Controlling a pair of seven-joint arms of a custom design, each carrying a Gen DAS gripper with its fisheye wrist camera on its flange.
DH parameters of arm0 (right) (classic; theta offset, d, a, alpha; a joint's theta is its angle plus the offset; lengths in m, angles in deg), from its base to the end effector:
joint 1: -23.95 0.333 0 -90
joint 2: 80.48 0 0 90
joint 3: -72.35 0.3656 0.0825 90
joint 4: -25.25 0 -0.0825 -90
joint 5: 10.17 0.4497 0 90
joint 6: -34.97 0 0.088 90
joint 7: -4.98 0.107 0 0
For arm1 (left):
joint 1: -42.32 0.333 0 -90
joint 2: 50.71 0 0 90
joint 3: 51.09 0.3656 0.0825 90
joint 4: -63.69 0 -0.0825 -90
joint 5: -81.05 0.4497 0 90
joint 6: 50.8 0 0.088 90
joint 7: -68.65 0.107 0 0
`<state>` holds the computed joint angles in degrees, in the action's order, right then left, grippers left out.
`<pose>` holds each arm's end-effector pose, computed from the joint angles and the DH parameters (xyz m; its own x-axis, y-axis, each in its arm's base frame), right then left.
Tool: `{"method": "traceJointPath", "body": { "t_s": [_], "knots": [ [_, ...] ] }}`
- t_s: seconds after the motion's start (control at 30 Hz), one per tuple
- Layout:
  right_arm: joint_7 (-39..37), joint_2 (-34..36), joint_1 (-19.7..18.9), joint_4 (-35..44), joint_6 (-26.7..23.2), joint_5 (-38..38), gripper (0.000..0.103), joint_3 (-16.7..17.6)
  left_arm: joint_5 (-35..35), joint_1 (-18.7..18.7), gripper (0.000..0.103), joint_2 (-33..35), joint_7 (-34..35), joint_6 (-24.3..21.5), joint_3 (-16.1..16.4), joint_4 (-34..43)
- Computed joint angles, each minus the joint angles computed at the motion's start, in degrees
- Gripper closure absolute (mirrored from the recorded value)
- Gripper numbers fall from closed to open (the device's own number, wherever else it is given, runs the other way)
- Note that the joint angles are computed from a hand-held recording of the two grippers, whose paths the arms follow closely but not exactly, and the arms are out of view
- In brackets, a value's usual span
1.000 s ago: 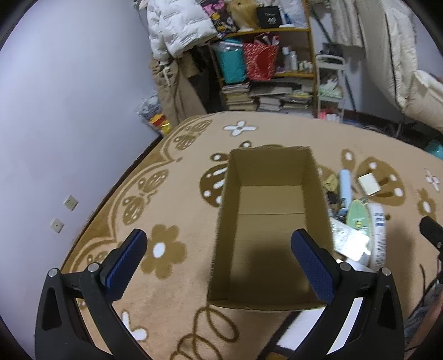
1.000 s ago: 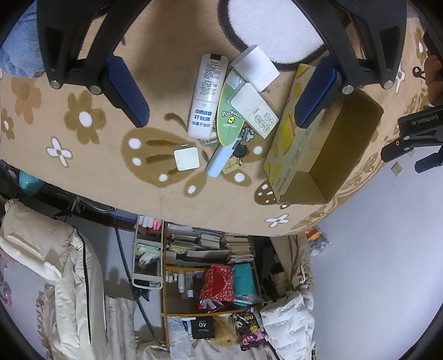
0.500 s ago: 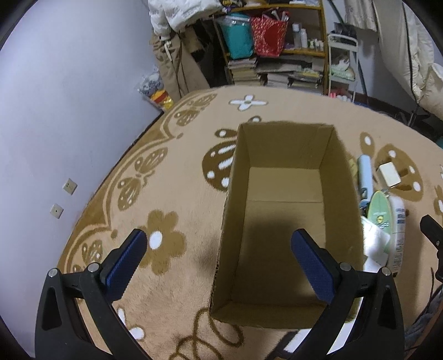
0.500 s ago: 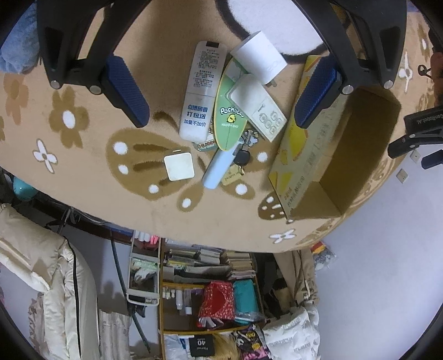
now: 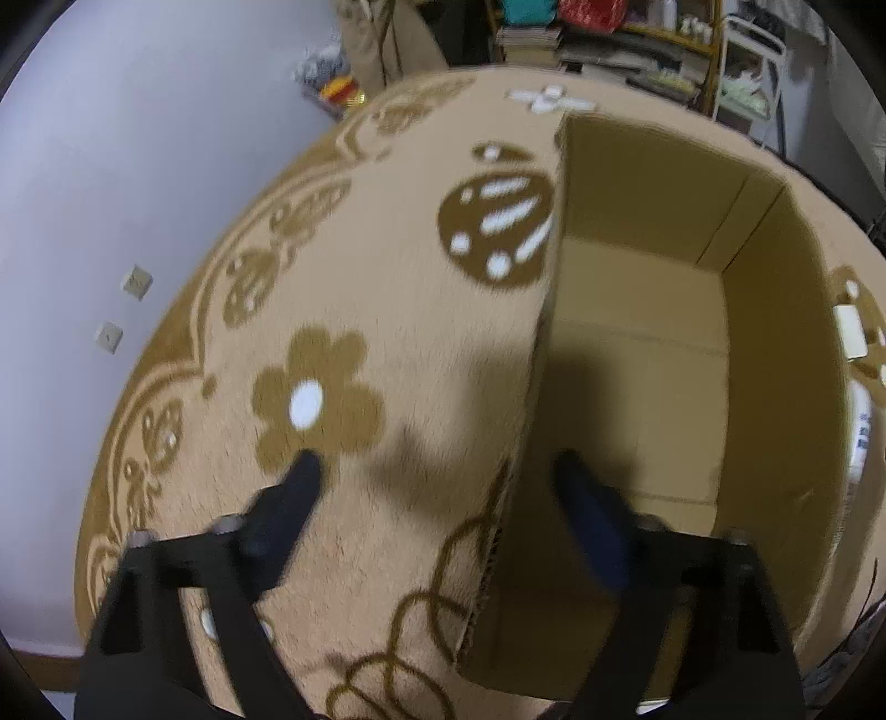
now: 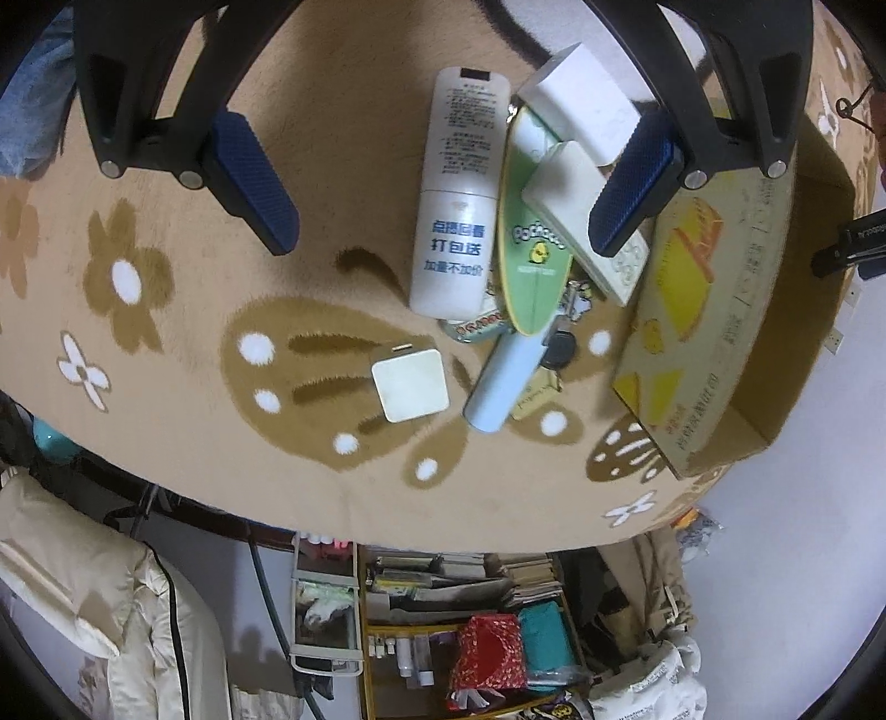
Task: Organize rigid objects
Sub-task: 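Move the left tool to the box wall while the right tool approaches the spray bottle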
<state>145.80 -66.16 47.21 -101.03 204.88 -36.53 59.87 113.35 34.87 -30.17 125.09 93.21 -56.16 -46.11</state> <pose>0.6254 0.1534 0.3191 -0.2131 -0.9714 -0.1047 -0.8254 0.2363 -0.5127 0.6947 -0.1547 0.3351 -0.0011 -0.9727 -0.2319 -0.9367 0.0822 -0.3403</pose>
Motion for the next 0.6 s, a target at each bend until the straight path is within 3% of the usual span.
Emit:
{"method": "traceJointPath", "body": {
  "t_s": [0.07,0.2,0.33,0.43,0.6],
  "knots": [
    [-0.37,0.69,-0.08,0.46,-1.39,0.09,0.000,0.11,-5.42,2.06,0.055,0.79,4.10,-0.69,-1.73,0.48],
    [-2.33,1.70,-1.02,1.02,-2.79,1.97,0.000,1.33,-8.86,2.49,0.061,1.72,6.18,-0.38,-1.94,1.19],
    [-0.04,2.85,0.33,1.99,-4.95,0.16,0.000,-0.15,-10.70,2.50,0.083,2.29,8.14,-0.22,-2.41,1.68],
    [-1.15,3.69,-0.78,2.62,-6.53,1.12,0.004,0.94,-9.23,1.23,0.086,2.25,8.08,-0.51,-1.71,1.67],
    [-5.12,4.15,-2.67,2.31,-4.95,6.56,0.006,2.93,-9.94,1.26,0.087,1.82,7.73,-1.14,-1.75,1.35]
  ]
}}
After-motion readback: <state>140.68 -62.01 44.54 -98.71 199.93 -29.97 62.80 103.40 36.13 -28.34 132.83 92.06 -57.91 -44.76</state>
